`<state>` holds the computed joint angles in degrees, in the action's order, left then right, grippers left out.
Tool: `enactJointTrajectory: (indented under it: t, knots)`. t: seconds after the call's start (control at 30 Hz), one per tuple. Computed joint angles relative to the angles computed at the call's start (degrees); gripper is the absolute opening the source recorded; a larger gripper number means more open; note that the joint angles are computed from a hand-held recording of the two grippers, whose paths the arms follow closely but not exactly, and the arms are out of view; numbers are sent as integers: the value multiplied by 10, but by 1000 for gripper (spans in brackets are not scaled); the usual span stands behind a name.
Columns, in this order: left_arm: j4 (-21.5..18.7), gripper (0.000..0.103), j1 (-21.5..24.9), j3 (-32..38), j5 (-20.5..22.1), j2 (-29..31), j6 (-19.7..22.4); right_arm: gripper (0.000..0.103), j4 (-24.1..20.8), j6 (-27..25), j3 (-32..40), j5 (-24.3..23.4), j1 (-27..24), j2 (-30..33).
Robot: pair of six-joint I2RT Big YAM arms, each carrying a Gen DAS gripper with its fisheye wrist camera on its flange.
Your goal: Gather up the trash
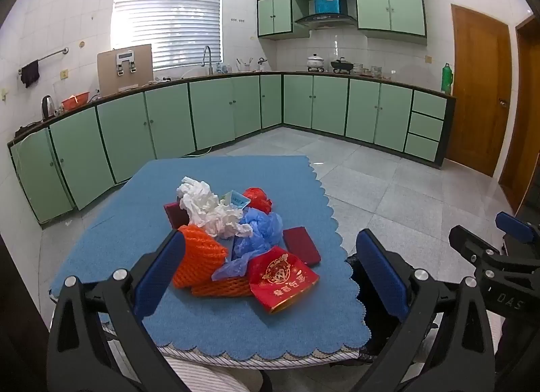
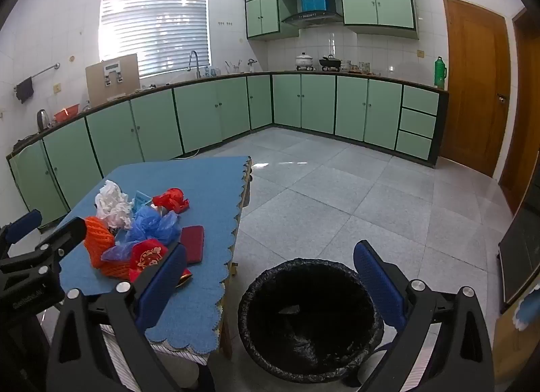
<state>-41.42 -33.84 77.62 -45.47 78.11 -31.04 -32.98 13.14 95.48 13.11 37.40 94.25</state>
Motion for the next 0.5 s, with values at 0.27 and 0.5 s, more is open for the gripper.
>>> enactJointTrajectory:
  t: [0.27,0.5]
  knots:
    - [-11,98,3,-1,-3,-3,-11,97,1,-2,0,1,0,0]
    - [-3,98,-3,6,-1,1,5,97,9,-2,-8,3,0,-5]
